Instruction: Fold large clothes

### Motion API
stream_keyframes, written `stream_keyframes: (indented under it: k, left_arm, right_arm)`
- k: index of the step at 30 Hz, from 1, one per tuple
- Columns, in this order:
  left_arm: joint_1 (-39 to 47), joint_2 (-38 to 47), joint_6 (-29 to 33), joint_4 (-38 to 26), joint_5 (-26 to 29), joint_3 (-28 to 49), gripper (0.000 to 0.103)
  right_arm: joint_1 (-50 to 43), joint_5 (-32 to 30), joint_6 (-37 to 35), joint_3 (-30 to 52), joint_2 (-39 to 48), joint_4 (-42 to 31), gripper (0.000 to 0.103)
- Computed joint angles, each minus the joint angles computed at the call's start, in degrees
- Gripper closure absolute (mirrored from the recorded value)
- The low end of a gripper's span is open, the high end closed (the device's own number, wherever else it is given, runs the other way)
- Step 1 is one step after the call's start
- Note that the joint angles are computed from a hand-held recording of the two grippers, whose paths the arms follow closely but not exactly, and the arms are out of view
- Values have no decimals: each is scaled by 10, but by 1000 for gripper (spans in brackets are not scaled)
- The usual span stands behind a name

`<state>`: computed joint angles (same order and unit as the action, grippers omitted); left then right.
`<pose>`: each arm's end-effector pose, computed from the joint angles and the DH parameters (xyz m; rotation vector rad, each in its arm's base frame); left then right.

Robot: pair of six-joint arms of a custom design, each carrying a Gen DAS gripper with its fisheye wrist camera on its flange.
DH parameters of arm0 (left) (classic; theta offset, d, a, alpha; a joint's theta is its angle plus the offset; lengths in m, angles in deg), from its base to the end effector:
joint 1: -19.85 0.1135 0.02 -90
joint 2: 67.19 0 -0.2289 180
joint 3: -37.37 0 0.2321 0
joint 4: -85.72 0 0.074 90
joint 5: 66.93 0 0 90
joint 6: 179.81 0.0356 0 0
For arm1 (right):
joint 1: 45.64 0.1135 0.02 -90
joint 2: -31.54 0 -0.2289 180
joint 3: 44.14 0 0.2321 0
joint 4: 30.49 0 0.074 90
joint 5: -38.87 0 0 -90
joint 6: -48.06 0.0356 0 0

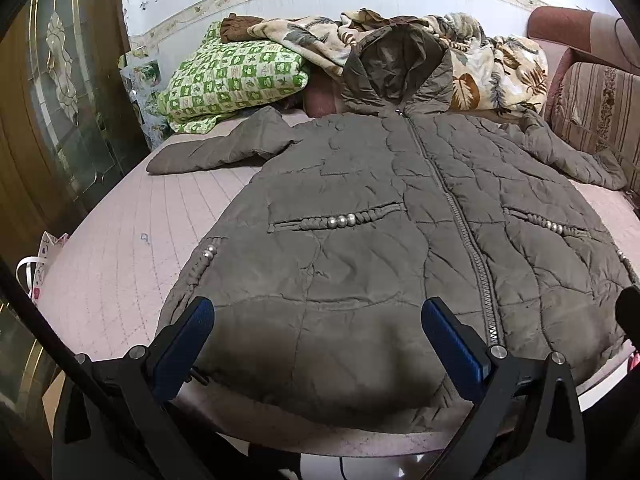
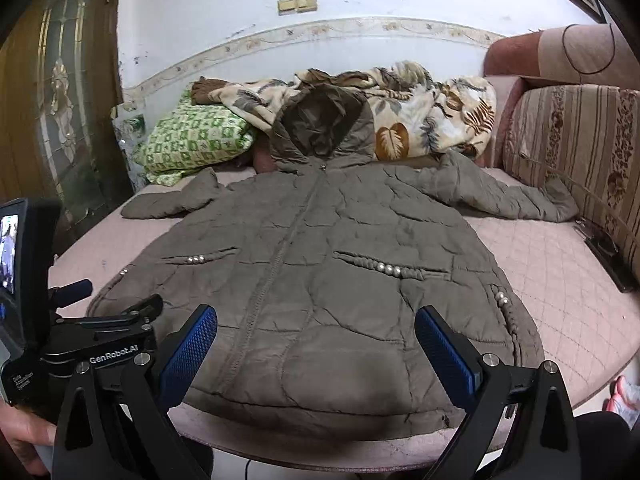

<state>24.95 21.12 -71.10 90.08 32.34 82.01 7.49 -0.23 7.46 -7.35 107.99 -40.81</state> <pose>0.2650 0.0179 0.1129 0.3516 2.2189 0.0413 0.1463 0.1491 0.1140 0.2876 2.0549 -0.0280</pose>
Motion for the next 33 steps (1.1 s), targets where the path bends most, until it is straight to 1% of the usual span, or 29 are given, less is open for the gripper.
stream_keyframes:
  k: [1,3,4,5,7,8,9,10,12,13,14,15,17,18,23,26,29,30,33]
  left_arm:
    - [-2,-4,2,0,-5,-2,0]
    - [2,0,7,17,3,-9,0]
    - [2,5,8,16,7,-5,0]
    - [1,14,11,16,5,0,0]
    - [-1,28,10,20,5,6,0]
    - [1,33,5,10,6,13,0]
    - [2,40,2,-2,5,23,0]
    - [-2,43,-5,-30,-3,38,0]
    - [3,64,-14,-46,5,59,0]
    - [9,75,-12,-32,17,59,0]
    - [10,84,-16,-38,17,69,0]
    - [17,97,-11,-7,33,62,0]
    - [17,107,-17,-12,31,72,0]
    - [12,101,-30,-56,21,91,0]
    - [12,109,-40,-89,25,112,0]
    - [13,115,-45,-88,29,117,0]
    - [9,120,-46,-88,20,119,0]
    - [4,121,-46,-91,9,121,0]
    - [-1,127,-46,-96,7,128,0]
  right_arm:
    - [4,5,0,9,8,-4,2]
    - [5,2,2,30,26,-5,2]
    - [-6,0,-18,31,33,6,2]
    - [-8,-4,-15,35,35,4,2]
    - [-22,-25,0,49,46,-16,2]
    - [-29,-41,11,54,45,-31,2]
    - [-37,-53,13,52,47,-26,2]
    - [-37,-55,12,46,47,-11,2]
    - [-46,-64,11,44,51,-5,2]
    - [-48,-63,10,43,55,-2,2]
    - [-50,-63,7,42,57,2,2]
    - [-54,-68,6,41,57,5,2]
    - [-57,-67,-1,30,60,31,2]
    - [-60,-71,1,29,59,32,2]
    - [-74,-93,1,21,62,44,2]
    - [-78,-97,2,20,61,41,2]
    - [-83,-100,2,12,52,41,2]
    - [-85,-102,4,11,49,38,2]
    - [-95,-106,3,4,40,41,2]
